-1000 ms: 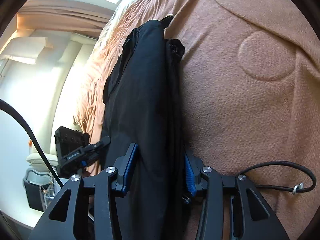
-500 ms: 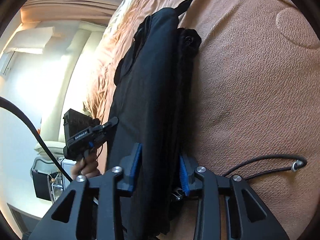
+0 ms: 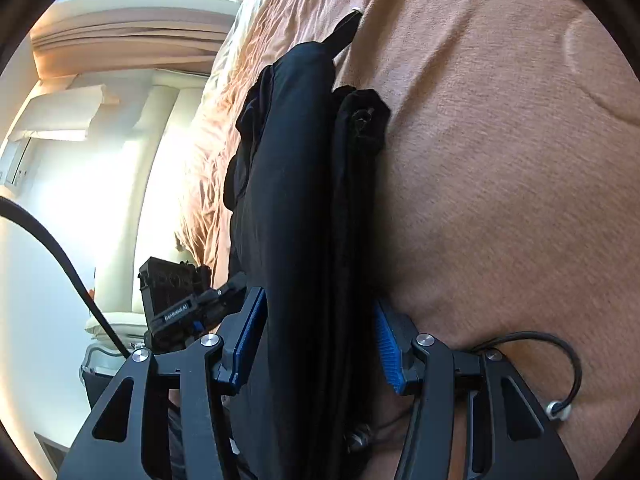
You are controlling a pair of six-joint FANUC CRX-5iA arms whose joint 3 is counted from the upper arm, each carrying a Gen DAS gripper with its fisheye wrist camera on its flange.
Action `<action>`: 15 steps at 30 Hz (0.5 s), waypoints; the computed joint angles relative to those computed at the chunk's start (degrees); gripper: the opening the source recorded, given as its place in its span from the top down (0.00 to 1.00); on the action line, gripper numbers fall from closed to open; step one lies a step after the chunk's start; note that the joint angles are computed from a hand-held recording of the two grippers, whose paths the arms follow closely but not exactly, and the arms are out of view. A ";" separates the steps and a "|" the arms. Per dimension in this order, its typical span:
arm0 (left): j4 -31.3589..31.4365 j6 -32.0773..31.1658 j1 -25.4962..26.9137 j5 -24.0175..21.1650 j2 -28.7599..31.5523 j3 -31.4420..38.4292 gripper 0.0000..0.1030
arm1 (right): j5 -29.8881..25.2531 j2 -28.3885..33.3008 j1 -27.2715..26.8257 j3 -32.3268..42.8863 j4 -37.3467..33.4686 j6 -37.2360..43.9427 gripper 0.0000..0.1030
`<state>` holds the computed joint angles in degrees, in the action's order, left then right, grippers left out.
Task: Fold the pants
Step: 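Grasp the folded black pants edge with both tools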
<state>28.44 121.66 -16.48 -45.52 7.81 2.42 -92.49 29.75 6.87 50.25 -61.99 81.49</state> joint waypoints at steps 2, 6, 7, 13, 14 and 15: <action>1.34 -0.71 0.11 0.88 -0.13 -0.89 0.91 | 0.85 -0.37 0.54 -0.64 0.03 0.32 0.52; 2.04 -1.31 0.08 1.86 -0.87 -1.90 0.91 | 1.64 -1.64 0.56 -2.93 0.08 1.88 0.70; 1.67 -1.32 0.06 1.83 -1.01 -1.80 0.91 | 1.42 -1.99 -0.01 -3.18 -0.21 2.54 0.72; 0.46 -0.37 -0.44 2.65 -2.22 -1.23 0.91 | 3.53 -4.79 0.21 -5.33 -0.44 6.82 0.81; 0.40 -0.35 -0.53 2.83 -2.46 -1.18 0.91 | 3.97 -5.32 0.32 -5.90 -0.57 7.33 0.81; 0.35 -0.40 -0.58 2.95 -2.72 -1.17 0.91 | 4.34 -5.97 0.55 -6.34 -0.42 8.04 0.81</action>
